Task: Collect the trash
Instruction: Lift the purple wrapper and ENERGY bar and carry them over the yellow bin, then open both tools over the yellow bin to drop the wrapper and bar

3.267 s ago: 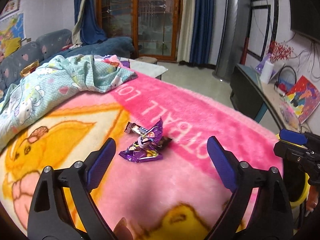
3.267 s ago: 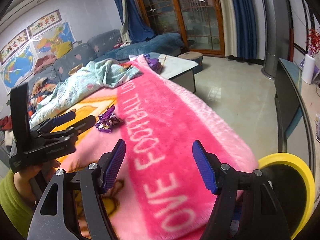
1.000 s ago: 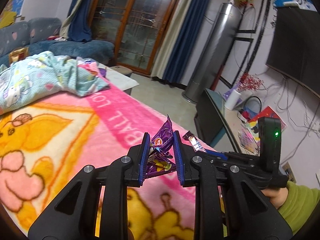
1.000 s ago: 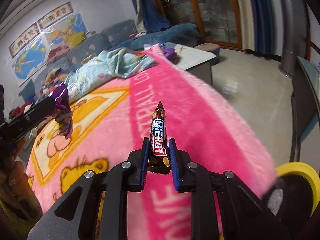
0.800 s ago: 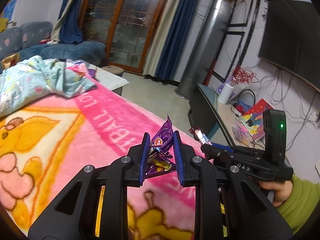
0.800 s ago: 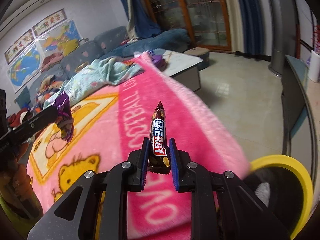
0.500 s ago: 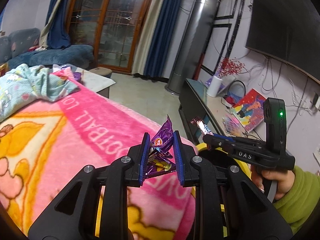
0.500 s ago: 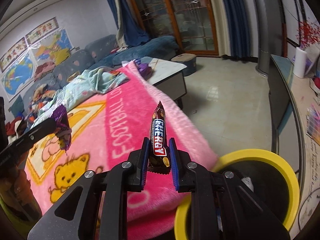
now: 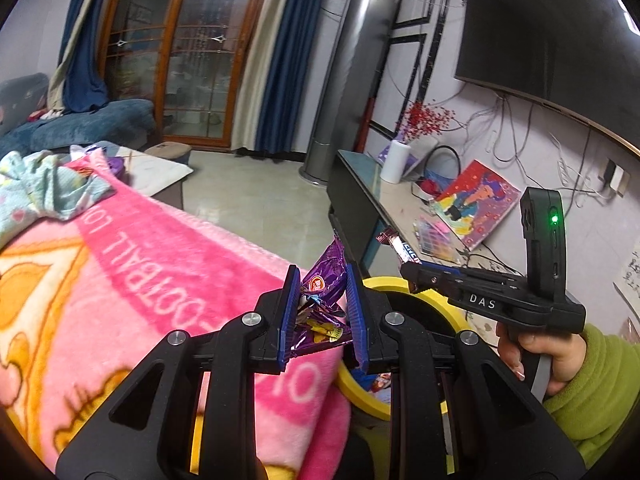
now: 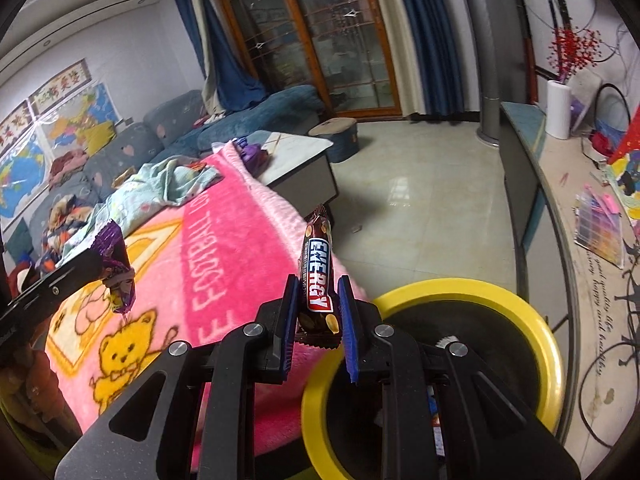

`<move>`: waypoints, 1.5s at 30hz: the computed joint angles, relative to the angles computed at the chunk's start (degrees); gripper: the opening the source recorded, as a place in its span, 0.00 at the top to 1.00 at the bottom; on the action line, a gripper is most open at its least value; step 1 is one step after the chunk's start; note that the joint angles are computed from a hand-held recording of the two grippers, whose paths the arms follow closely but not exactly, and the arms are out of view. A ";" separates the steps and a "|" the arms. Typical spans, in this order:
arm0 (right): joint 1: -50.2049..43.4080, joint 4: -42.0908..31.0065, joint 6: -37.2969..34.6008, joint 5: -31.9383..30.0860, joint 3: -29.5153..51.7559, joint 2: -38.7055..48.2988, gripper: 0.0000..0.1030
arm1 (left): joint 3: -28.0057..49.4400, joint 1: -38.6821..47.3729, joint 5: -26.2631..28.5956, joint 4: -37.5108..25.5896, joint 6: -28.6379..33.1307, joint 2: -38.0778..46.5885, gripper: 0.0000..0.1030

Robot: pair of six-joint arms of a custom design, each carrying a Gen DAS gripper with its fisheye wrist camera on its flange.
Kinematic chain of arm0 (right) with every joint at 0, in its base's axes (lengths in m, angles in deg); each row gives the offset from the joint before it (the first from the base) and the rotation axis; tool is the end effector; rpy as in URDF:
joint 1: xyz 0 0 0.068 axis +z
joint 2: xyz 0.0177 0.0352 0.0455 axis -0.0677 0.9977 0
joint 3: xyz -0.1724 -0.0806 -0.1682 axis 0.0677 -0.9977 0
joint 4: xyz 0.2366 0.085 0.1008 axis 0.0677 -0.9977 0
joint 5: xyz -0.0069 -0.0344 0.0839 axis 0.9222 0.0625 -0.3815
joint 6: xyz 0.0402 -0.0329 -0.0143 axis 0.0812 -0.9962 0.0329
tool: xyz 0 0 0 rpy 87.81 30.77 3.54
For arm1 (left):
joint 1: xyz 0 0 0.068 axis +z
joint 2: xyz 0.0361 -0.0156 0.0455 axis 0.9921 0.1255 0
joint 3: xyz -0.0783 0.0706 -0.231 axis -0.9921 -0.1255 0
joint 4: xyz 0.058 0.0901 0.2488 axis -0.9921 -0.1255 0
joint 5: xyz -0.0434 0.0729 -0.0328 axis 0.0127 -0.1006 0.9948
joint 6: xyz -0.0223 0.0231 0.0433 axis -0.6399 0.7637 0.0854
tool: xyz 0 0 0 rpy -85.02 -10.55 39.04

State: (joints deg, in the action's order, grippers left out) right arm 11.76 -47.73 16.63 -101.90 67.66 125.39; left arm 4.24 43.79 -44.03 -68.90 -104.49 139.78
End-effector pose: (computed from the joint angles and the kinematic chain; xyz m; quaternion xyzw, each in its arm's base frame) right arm 0.2728 0.0854 0.1383 -0.1105 0.8865 0.1970 0.4039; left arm 0.2055 -0.1575 0.1665 0.0790 0.8607 -0.1769 0.4708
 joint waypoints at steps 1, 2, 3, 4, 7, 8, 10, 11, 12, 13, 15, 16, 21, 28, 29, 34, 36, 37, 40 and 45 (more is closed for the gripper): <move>-0.60 0.08 -0.15 0.13 -0.76 -0.98 0.81 | 0.45 -0.55 -0.06 0.38 0.09 0.82 0.83; -1.23 -0.01 -0.26 0.04 -1.23 -1.67 0.81 | 0.86 -1.22 -0.39 0.58 0.00 1.44 0.83; -1.66 -0.04 -0.24 0.01 -1.66 -2.22 0.81 | 1.25 -1.79 -0.58 1.00 -0.01 2.23 0.83; -2.35 -0.08 -0.26 -0.11 -2.27 -2.96 0.81 | 1.71 -2.48 -0.76 1.52 -0.01 3.20 0.83; -4.29 -0.14 -0.45 -0.45 -3.88 -4.84 0.81 | 2.96 -3.90 -0.88 2.71 0.07 5.72 0.83; -4.83 -0.11 -0.53 -0.42 -4.54 -5.56 0.81 | 3.39 -4.43 -1.09 3.11 0.14 6.58 0.83; -5.92 -0.10 -0.74 -0.29 -5.77 -7.04 0.81 | 4.34 -5.46 -1.21 3.75 0.25 8.30 0.83; -6.88 -0.32 -1.14 -0.63 -6.36 -7.89 0.81 | 4.74 -5.84 -1.25 4.05 0.27 9.04 0.83; -7.81 -0.29 -1.46 -0.81 -6.96 -8.59 0.81 | 5.32 -6.30 -1.21 4.51 0.33 10.14 0.83; -8.58 -0.31 -1.66 -0.88 -7.54 -9.33 0.81 | 5.87 -6.64 -1.11 4.79 0.41 11.06 0.83; -9.88 -0.26 -2.07 -1.11 -8.63 -10.38 0.81 | 6.87 -7.54 -1.36 5.18 0.35 12.65 0.83; -10.76 -0.19 -2.33 -1.28 -9.16 -10.85 0.81 | 7.59 -7.95 -1.29 5.40 0.46 13.75 0.83; -14.90 0.23 -3.64 -2.59 -11.48 -12.39 0.81 | 10.28 -10.18 -1.63 5.92 1.00 17.62 0.83; -20.29 1.95 -7.12 -3.38 -14.72 -13.32 0.81 | 14.16 -12.02 -1.21 6.60 1.95 23.89 0.83; -20.60 2.41 -7.49 -3.21 -15.15 -13.27 0.81 | 14.87 -12.38 -1.16 6.68 1.92 24.96 0.83; -23.89 5.18 -8.52 -4.94 -15.75 -9.19 0.81 | 17.67 -13.69 -0.96 7.10 2.24 29.26 0.83; -24.30 5.71 -8.35 -5.28 -15.44 -7.52 0.81 | 18.68 -13.92 -0.57 7.22 2.24 30.88 0.83; -24.42 6.18 -8.23 -5.47 -15.21 -6.24 0.81 | 19.10 -13.94 -0.26 7.27 2.22 31.69 0.83; -24.16 7.43 -8.17 -5.50 -14.63 -3.54 0.81 | 19.79 -13.77 0.61 7.55 2.33 33.20 0.83; -23.54 8.02 -7.77 -5.53 -13.06 0.76 0.81 | 22.03 -13.33 1.98 7.57 2.63 36.27 0.83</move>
State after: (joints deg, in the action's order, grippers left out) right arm -11.78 -39.71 8.86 -107.43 54.61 126.15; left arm 26.26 30.47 -42.05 -61.33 -101.86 176.05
